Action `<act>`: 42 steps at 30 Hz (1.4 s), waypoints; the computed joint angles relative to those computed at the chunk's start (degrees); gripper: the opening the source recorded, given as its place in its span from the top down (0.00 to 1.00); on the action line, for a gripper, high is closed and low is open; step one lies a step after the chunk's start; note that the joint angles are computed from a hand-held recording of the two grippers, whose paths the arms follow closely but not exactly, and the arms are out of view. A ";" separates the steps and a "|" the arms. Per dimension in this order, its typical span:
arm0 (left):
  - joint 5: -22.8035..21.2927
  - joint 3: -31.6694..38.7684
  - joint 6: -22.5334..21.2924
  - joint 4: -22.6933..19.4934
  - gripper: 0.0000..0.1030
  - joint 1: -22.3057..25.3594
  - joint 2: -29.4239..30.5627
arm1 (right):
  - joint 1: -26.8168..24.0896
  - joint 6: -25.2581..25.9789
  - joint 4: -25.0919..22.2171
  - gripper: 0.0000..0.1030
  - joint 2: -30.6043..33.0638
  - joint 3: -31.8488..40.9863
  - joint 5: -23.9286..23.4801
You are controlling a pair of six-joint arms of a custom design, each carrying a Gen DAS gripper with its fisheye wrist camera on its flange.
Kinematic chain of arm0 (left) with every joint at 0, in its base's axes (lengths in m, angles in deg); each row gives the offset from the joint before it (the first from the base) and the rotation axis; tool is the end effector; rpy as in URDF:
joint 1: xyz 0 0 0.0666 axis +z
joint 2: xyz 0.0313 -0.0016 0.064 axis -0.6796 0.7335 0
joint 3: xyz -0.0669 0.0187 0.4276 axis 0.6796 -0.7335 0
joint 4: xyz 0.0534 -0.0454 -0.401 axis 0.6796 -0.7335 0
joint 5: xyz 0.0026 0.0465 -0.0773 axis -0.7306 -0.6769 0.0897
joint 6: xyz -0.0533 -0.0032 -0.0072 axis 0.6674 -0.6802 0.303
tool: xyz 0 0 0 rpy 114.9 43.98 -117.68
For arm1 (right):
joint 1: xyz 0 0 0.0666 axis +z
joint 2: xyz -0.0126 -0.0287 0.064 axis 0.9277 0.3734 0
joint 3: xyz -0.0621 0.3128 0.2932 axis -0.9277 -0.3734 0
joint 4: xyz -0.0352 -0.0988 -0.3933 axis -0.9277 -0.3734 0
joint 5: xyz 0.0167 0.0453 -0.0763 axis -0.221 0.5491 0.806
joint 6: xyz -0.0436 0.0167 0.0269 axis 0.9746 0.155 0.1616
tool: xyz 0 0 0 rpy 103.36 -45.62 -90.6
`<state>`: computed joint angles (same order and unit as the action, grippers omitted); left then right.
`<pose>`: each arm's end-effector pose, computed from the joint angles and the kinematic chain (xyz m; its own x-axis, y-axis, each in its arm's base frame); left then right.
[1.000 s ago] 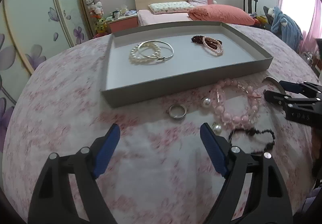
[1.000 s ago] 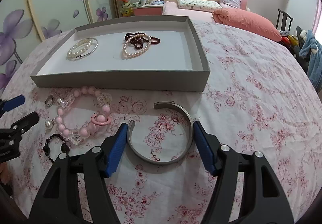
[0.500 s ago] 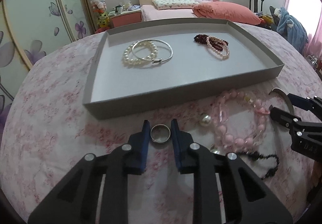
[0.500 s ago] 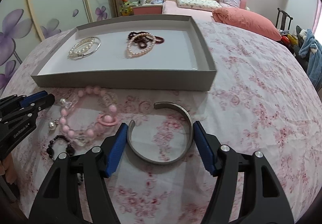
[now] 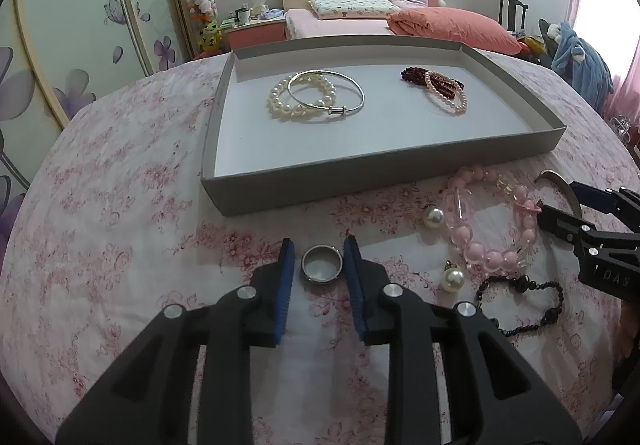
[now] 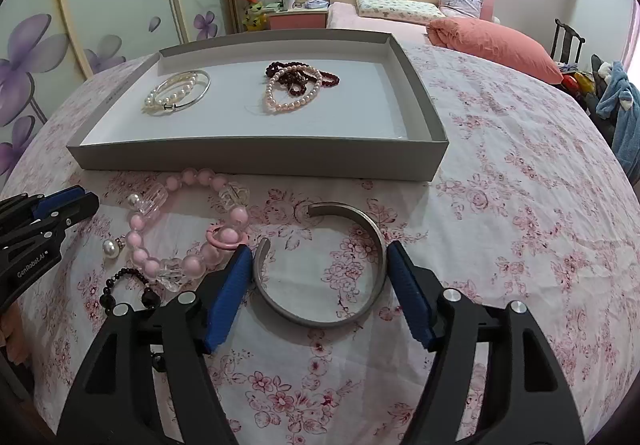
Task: Organize jewelry
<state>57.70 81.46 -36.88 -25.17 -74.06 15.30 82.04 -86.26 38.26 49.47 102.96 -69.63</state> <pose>0.4602 -0.2694 0.3102 -0.7676 0.1671 -0.6187 0.1798 0.9828 0.0425 0.4581 0.1106 0.3021 -0.7829 -0.0619 -0.6191 -0.0930 0.9955 0.0181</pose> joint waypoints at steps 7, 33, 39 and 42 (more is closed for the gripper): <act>0.09 0.01 -0.07 0.00 0.74 0.08 -0.01 | 0.08 -0.02 -0.19 0.30 0.05 0.04 -0.02; 1.27 -1.65 3.82 1.14 0.79 1.16 -1.35 | -2.03 -4.03 4.05 0.37 -2.94 -2.90 -2.80; -0.17 -4.19 6.10 4.01 0.79 1.18 -4.55 | -2.05 -6.20 9.66 0.37 -7.70 -5.69 -2.38; -2.12 -5.41 6.21 6.08 0.79 0.16 -6.27 | -0.83 -6.42 12.99 0.37 -10.20 -7.25 -1.26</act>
<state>55.58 76.05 -30.66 -19.09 -73.90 9.03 81.22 -92.68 51.25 39.28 95.71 -70.89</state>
